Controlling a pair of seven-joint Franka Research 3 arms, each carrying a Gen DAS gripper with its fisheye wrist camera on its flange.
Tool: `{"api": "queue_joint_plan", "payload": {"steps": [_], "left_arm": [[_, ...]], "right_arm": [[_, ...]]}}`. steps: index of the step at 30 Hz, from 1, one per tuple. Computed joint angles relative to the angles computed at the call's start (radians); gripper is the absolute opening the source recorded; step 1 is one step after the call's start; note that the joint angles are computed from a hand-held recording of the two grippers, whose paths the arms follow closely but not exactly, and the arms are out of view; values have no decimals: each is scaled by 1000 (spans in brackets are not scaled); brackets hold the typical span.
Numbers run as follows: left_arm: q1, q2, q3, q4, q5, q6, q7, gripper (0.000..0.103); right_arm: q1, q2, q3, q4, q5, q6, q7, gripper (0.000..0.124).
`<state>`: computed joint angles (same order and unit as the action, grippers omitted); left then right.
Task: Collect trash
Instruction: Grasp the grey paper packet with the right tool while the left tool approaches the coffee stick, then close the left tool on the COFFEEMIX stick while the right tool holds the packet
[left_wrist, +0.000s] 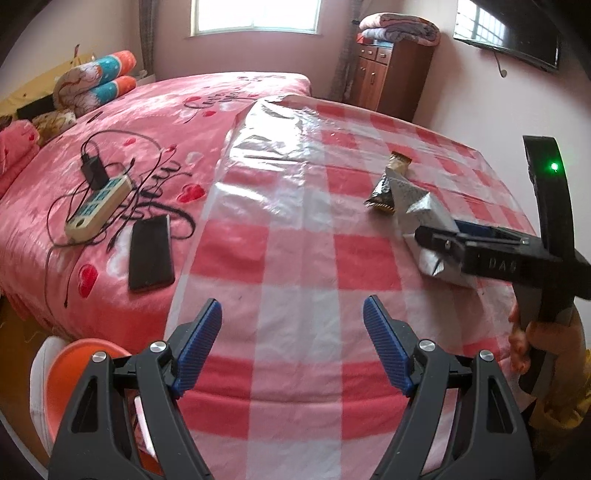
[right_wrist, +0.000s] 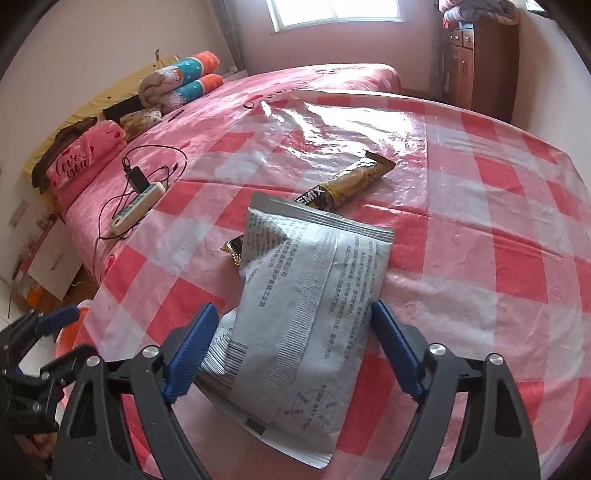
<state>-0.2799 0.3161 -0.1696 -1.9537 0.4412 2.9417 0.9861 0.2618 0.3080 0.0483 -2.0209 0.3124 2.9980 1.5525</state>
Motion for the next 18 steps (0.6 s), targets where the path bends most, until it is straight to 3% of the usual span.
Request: {"api": "queue_joint_plan", "payload": {"steps": [7,16,18], "left_arm": [[-15,70,-20,116,-8,-36,63,80],[-33,207,-67,330,-71,-98,209,80],[-53,251,-65,401,-75,-131,244,80]], "right_arm": [[-119,-16,127,-33,171,50,-195,75],[-106,-77,12,-111,197,91,-138,74],[-134,-84,23,-123,220,99,-144,74]]}}
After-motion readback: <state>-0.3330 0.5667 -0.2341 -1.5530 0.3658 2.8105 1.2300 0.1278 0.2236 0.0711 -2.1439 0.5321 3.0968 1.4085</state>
